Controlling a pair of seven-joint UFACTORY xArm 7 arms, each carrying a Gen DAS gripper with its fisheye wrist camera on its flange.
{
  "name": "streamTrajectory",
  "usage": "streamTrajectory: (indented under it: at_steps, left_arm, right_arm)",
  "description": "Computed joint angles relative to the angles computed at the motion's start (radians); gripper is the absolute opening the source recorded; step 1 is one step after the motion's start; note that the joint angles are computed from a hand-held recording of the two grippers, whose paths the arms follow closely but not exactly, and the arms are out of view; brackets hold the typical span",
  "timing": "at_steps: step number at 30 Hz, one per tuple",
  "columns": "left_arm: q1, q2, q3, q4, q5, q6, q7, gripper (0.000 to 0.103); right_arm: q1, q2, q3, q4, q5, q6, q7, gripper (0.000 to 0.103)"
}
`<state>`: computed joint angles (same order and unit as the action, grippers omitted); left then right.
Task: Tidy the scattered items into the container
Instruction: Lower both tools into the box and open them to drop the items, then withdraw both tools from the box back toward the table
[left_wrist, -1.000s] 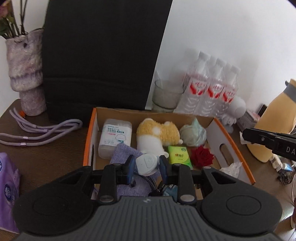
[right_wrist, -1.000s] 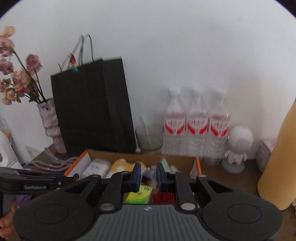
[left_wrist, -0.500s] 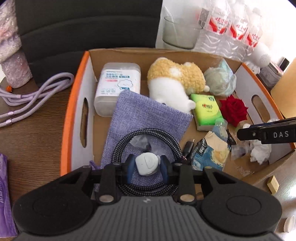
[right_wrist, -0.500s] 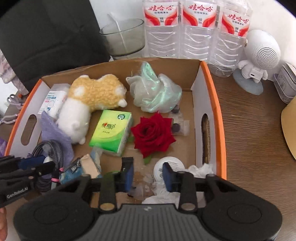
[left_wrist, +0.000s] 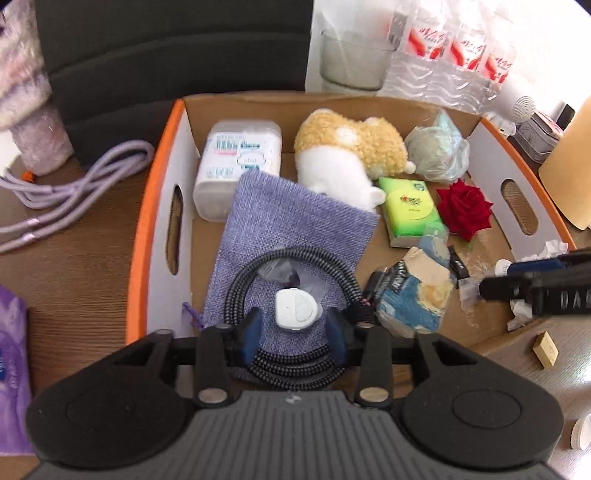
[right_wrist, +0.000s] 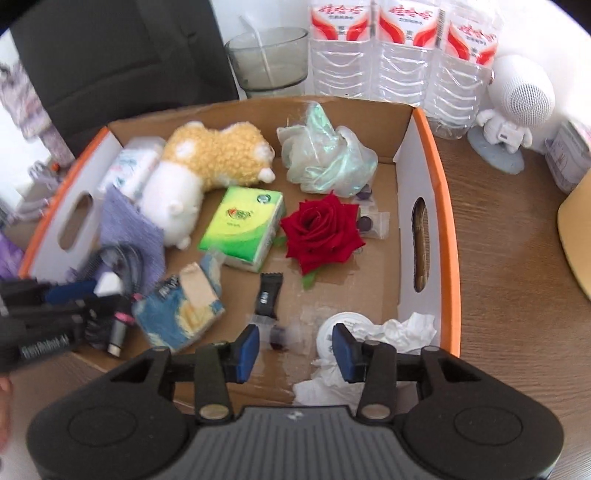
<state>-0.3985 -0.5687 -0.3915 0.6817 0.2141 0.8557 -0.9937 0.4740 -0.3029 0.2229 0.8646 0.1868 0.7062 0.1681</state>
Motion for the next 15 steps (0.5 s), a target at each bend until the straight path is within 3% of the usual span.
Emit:
streamTrajectory:
  at_steps: [1, 2, 4, 7, 8, 12, 15]
  left_arm:
    - [-0.01, -0.004, 0.011, 0.016, -0.017, 0.021, 0.014, 0.054]
    - [-0.016, -0.01, 0.022, 0.031, -0.038, 0.042, 0.02, 0.072]
    - [0.005, -0.034, 0.0, 0.07, -0.034, 0.1, -0.024, 0.089]
    - [0.043, -0.092, -0.092, 0.118, 0.063, 0.17, -0.099, 0.093]
    - [0.064, -0.128, -0.146, 0.118, 0.12, 0.174, -0.148, 0.1]
    - [0.168, -0.316, -0.391, 0.072, 0.328, 0.155, -0.404, 0.103]
    - [0.183, -0.408, -0.471, 0.05, 0.334, 0.144, -0.481, 0.103]
  right_arm:
    - [-0.001, -0.005, -0.01, 0.007, 0.02, 0.002, 0.005, 0.047]
    - [-0.005, -0.01, -0.014, 0.019, 0.029, 0.009, 0.017, 0.055]
    - [-0.015, -0.04, -0.007, 0.037, 0.019, 0.02, 0.054, 0.062]
    - [-0.048, -0.152, 0.048, -0.006, -0.093, -0.026, 0.13, 0.07]
    - [-0.063, -0.202, 0.074, -0.041, -0.144, -0.066, 0.156, 0.075]
    - [-0.108, -0.441, 0.149, -0.271, -0.286, -0.35, 0.241, 0.077]
    - [-0.113, -0.591, 0.172, -0.442, -0.311, -0.568, 0.29, 0.078]
